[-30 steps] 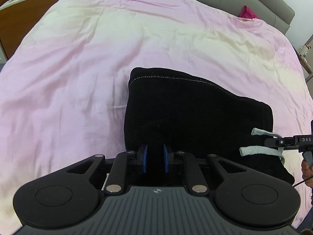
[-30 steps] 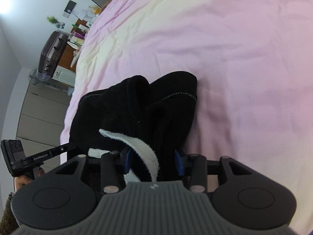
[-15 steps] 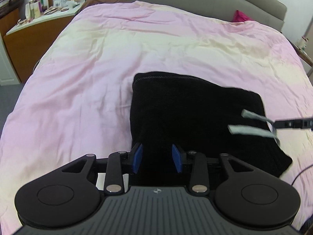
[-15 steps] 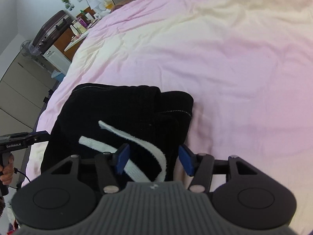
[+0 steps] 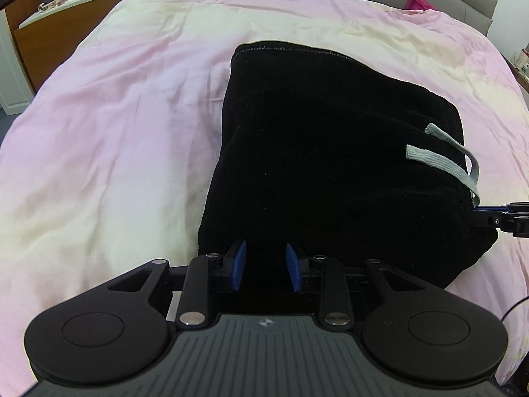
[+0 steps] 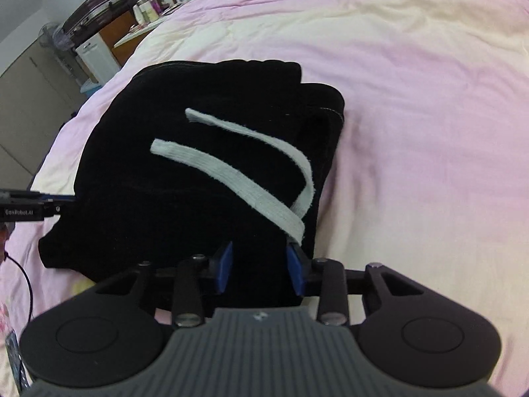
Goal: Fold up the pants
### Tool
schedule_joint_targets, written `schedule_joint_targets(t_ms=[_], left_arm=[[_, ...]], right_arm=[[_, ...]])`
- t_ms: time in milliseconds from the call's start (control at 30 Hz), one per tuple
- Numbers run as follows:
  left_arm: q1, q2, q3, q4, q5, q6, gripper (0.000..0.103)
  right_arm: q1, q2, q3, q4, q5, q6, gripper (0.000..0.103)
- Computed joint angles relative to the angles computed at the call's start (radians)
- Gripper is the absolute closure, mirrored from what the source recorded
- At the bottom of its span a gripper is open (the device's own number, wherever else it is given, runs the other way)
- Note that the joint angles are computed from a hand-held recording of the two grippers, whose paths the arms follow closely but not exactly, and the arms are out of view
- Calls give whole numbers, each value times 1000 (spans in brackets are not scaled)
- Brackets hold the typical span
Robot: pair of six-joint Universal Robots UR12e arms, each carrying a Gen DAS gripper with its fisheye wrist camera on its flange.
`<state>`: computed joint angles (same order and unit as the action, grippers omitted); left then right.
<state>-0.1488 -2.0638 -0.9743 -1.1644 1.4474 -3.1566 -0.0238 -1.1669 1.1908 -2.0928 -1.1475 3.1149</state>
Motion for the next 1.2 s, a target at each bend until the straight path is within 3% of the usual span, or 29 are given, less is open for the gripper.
schedule_joint_targets(t_ms=[167, 267, 367, 433, 500, 567, 733, 867, 1000, 1200], left_arm=[[-16, 33, 2, 40, 43, 25, 67], [-31, 76, -24, 128, 85, 28, 59], [-60, 108, -32, 225, 177, 32, 55], [-84, 126, -34, 282, 249, 29, 46], [-109, 144, -43, 348, 306, 31, 41], [-132, 164, -58, 397, 346, 42, 34], [-211, 205, -119, 548, 524, 25, 23], [-233, 240, -147, 525, 506, -66, 23], [-266, 266, -199, 552, 568, -60, 23], [-291, 302, -269, 540, 615, -146, 21]], right_arm=[[6, 0, -54, 46, -40, -23, 68], [4, -23, -60, 11, -36, -18, 52], [5, -56, -59, -56, -40, -27, 41], [7, -84, -48, -122, -53, -21, 30], [4, -118, -29, -190, -38, -22, 27], [-1, -150, -12, -237, -20, -9, 18], [-10, -246, 67, -361, -10, 27, 11], [-15, -326, 149, -407, 0, 17, 5], [-3, -406, 263, -505, -73, 10, 5], [-1, -493, 382, -558, -114, 52, 5]])
